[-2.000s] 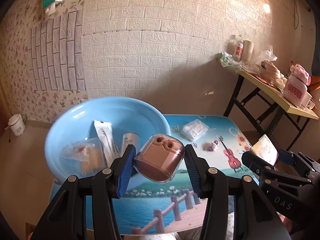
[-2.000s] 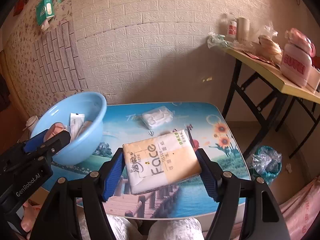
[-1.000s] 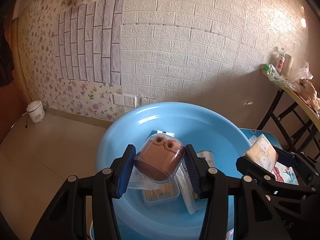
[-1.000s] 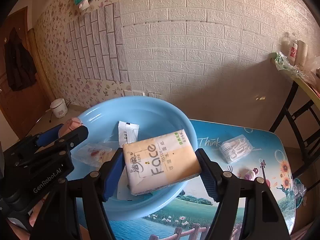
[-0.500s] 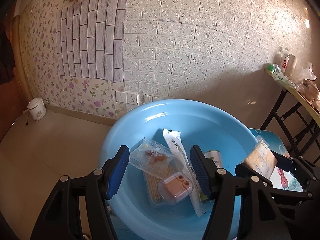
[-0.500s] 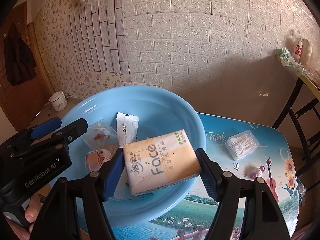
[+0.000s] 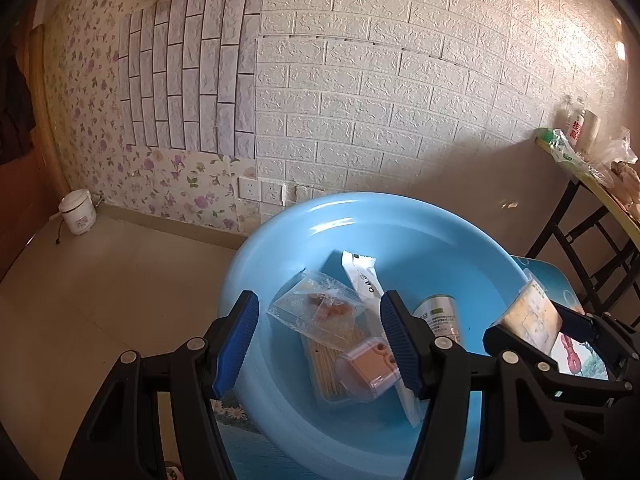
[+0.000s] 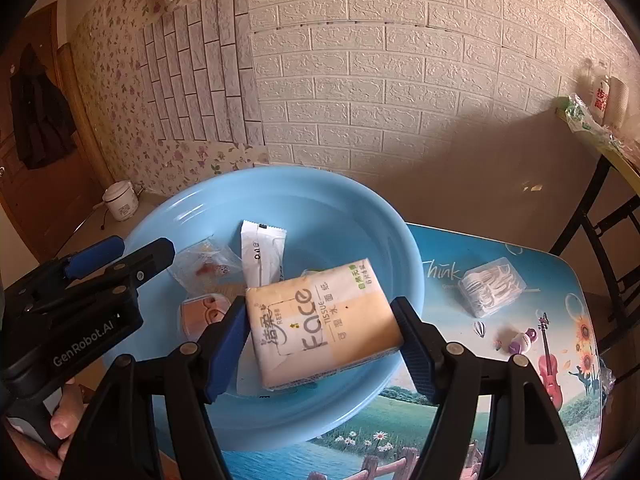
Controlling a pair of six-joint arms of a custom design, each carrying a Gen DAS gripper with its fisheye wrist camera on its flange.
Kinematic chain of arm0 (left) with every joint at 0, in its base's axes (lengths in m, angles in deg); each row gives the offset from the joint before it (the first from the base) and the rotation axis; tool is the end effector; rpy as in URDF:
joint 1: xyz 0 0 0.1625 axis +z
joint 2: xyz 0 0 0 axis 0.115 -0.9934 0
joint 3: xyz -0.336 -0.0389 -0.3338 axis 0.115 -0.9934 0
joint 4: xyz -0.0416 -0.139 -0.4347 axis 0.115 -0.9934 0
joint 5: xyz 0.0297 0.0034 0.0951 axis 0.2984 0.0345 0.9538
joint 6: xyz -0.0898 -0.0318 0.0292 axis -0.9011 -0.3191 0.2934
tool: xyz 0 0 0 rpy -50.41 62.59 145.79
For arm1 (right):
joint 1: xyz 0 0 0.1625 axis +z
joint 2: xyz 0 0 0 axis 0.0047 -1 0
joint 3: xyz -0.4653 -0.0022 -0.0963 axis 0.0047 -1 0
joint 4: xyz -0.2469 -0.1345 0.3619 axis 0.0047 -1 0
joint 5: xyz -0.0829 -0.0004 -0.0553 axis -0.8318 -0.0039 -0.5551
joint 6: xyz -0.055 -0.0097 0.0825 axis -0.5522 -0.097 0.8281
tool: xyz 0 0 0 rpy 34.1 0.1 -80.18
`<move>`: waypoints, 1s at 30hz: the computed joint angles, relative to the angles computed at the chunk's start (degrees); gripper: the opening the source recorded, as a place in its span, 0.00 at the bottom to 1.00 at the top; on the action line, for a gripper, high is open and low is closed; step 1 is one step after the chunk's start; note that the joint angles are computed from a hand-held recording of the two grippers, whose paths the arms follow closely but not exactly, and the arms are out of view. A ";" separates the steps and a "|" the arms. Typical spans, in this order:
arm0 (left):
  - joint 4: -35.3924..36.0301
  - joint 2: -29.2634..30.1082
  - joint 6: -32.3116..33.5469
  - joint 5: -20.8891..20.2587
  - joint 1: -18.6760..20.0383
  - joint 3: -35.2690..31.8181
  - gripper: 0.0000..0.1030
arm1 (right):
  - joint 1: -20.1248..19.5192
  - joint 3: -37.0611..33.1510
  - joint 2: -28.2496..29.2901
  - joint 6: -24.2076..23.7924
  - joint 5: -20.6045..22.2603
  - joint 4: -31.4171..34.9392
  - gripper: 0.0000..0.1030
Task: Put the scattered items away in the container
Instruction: 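Open the left tool to drop the pink case while the right tool releases the tissue pack, then withdraw both tools from the basin back over the table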
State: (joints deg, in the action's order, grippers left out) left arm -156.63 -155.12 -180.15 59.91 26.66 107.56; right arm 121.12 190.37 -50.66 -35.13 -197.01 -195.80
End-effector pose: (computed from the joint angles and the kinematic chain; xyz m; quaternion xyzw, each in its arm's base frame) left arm -0.0726 -0.3206 0.2619 -0.1019 0.7688 -0.4893 0.3988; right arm 0.3636 -0.4129 -0.0220 0.4383 -0.8575 0.1971 0.1838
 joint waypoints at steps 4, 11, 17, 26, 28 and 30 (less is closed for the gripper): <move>2.79 -1.39 -2.43 -0.42 -0.32 -0.02 0.60 | -0.14 0.37 -0.52 -0.35 1.99 -0.49 0.70; 6.97 -2.61 -6.50 -0.80 -0.62 -0.18 0.65 | -0.14 0.69 -0.22 -1.35 2.31 -3.60 0.89; 5.55 -2.35 -5.45 -0.99 -0.83 0.17 0.67 | -0.18 0.87 -0.38 -0.70 2.25 -3.54 0.89; 5.67 -0.90 -5.74 -0.88 -1.76 -0.47 0.68 | -0.25 1.48 -1.30 -0.29 2.28 -3.91 0.89; 6.66 -0.53 -6.75 -1.05 -2.29 -0.80 0.68 | -0.41 1.82 -1.82 -0.06 2.18 -4.09 0.89; 8.24 0.15 -8.23 -1.28 -3.15 -1.30 0.68 | -0.55 2.28 -2.47 0.15 2.11 -4.47 0.89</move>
State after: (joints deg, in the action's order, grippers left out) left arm -148.40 -154.98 -188.38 58.62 23.51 106.26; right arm 120.57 192.65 -53.13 -34.98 -194.90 -200.27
